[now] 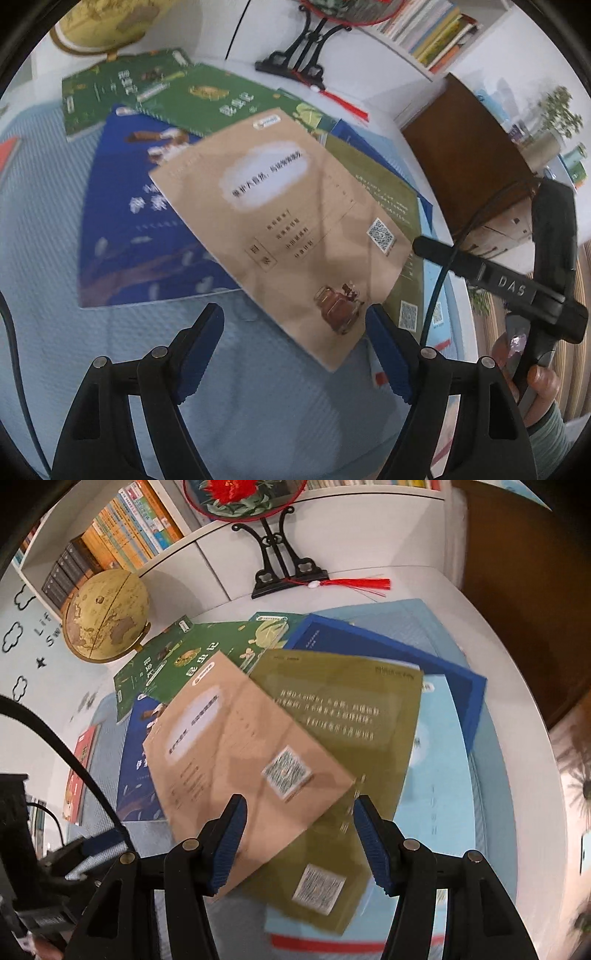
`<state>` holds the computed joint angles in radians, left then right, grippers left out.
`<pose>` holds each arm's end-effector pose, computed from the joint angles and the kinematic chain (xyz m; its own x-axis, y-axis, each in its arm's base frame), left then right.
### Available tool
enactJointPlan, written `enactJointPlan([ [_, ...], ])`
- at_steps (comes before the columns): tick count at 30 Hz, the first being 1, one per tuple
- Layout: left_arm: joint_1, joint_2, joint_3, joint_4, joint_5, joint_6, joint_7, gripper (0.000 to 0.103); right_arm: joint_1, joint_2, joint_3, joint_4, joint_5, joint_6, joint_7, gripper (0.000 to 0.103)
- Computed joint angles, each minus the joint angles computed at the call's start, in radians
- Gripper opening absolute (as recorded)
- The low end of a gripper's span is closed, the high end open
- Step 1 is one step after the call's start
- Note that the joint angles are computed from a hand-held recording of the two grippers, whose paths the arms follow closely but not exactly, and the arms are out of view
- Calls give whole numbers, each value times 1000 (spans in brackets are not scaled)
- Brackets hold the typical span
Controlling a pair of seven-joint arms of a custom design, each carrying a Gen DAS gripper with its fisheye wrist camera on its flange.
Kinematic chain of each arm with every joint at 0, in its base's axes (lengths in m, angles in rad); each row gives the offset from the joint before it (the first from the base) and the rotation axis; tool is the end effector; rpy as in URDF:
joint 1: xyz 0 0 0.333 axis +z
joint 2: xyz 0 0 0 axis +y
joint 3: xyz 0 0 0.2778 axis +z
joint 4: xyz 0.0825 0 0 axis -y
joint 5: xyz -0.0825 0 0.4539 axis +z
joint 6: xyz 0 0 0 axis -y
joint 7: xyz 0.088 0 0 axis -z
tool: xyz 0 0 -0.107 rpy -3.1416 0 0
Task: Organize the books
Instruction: 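Move the right gripper to the tan-backed book and grasp its edge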
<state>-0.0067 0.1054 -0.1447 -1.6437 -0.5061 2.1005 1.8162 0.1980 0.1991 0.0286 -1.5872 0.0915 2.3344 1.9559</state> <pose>0.6820 -0.1238 0.5381 -0.2761 -0.8703 0.4079 -0.9146 0.1074 -0.3899 0.7091 0.1635 0.5272 -0.1287 -0.9506 -0.2825 -0.8607 0.2486 -0.4444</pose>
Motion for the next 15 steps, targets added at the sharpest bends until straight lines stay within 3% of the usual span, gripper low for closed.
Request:
enactJointPlan([
  [8,-28,-3,-12,-43,37,68,-97,76,-29,130,7,131,57,-24,-166,50],
  [15,-35,4,-17,-56,30,68,-128,76,-42,107,28,90,129,-1,-282,50],
])
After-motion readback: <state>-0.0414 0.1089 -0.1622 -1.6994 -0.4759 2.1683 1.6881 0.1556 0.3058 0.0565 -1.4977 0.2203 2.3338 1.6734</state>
